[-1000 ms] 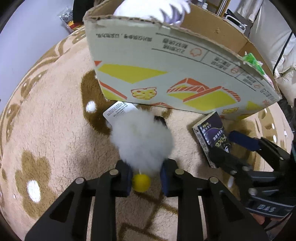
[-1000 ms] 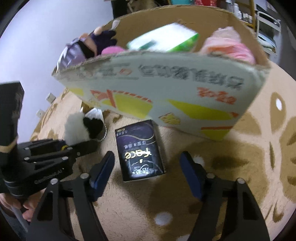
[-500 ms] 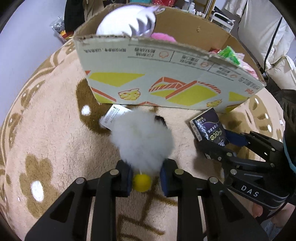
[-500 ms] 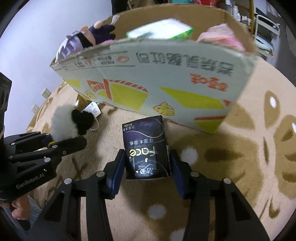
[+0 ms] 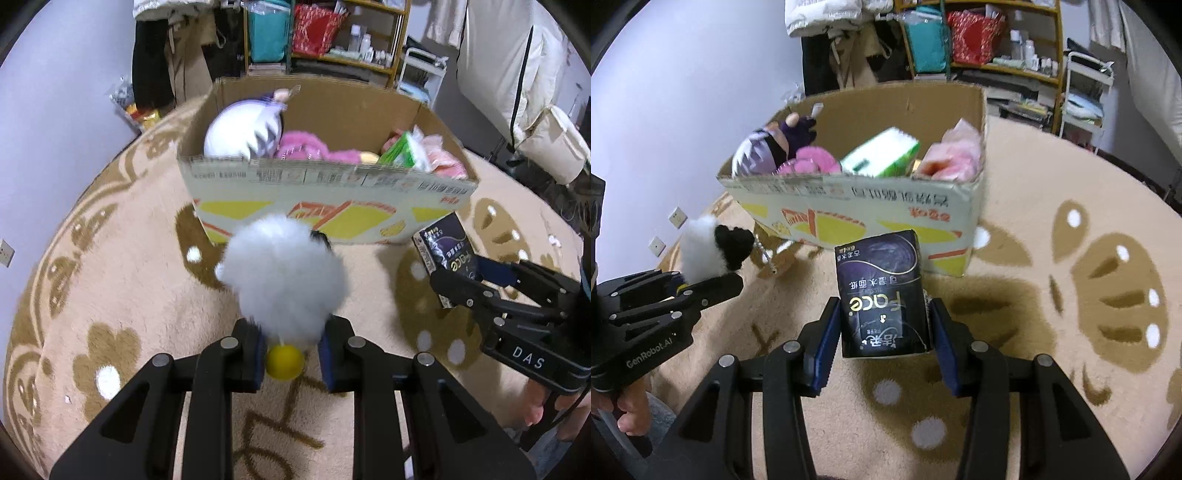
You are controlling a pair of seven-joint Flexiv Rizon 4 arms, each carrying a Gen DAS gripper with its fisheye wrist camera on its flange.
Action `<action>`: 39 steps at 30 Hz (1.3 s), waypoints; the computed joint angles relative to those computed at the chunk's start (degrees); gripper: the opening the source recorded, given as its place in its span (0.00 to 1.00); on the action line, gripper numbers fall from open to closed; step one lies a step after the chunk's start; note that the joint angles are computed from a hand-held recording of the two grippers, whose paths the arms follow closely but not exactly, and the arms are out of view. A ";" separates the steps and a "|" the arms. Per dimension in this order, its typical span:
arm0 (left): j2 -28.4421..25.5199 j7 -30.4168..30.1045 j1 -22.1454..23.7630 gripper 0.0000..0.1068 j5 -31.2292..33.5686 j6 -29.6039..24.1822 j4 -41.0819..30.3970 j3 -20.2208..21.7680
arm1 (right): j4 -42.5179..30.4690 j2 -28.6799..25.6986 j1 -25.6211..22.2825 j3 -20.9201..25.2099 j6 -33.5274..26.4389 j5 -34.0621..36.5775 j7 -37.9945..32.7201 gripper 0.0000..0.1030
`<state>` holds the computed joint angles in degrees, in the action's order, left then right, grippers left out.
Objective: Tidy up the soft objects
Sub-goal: 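Lift the pompom plush and tissue pack into the box and open both tools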
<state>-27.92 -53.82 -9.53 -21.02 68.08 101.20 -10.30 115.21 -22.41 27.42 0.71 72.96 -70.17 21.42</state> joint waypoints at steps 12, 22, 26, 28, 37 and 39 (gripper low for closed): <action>5.82 9.93 4.43 0.19 -12.21 10.14 7.18 -8.53 | 1.61 7.15 -2.05 3.54 -8.37 -13.74 11.57 0.49; 7.84 21.22 6.65 0.19 -21.72 18.39 9.30 -15.18 | 0.34 9.23 -3.85 5.73 -12.14 -17.72 13.05 0.49; 7.50 23.88 7.35 0.19 -23.33 20.19 8.51 -17.16 | -0.07 9.51 -4.65 5.74 -11.74 -18.91 13.10 0.49; 7.01 25.22 8.14 0.19 -23.58 21.24 7.95 -18.65 | -0.38 9.52 -5.10 5.63 -11.45 -19.57 13.17 0.49; 1.24 24.31 9.42 0.19 -17.93 26.24 2.84 -23.33 | -2.87 8.06 -7.39 4.53 -9.33 -22.59 13.74 0.49; -0.21 23.23 10.17 0.19 -16.91 26.39 1.58 -24.93 | -3.22 7.68 -7.72 4.41 -8.85 -23.09 13.95 0.49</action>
<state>-28.14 -30.60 0.63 -37.93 94.47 102.78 -35.22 111.98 -14.73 19.70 5.12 64.11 -93.26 35.37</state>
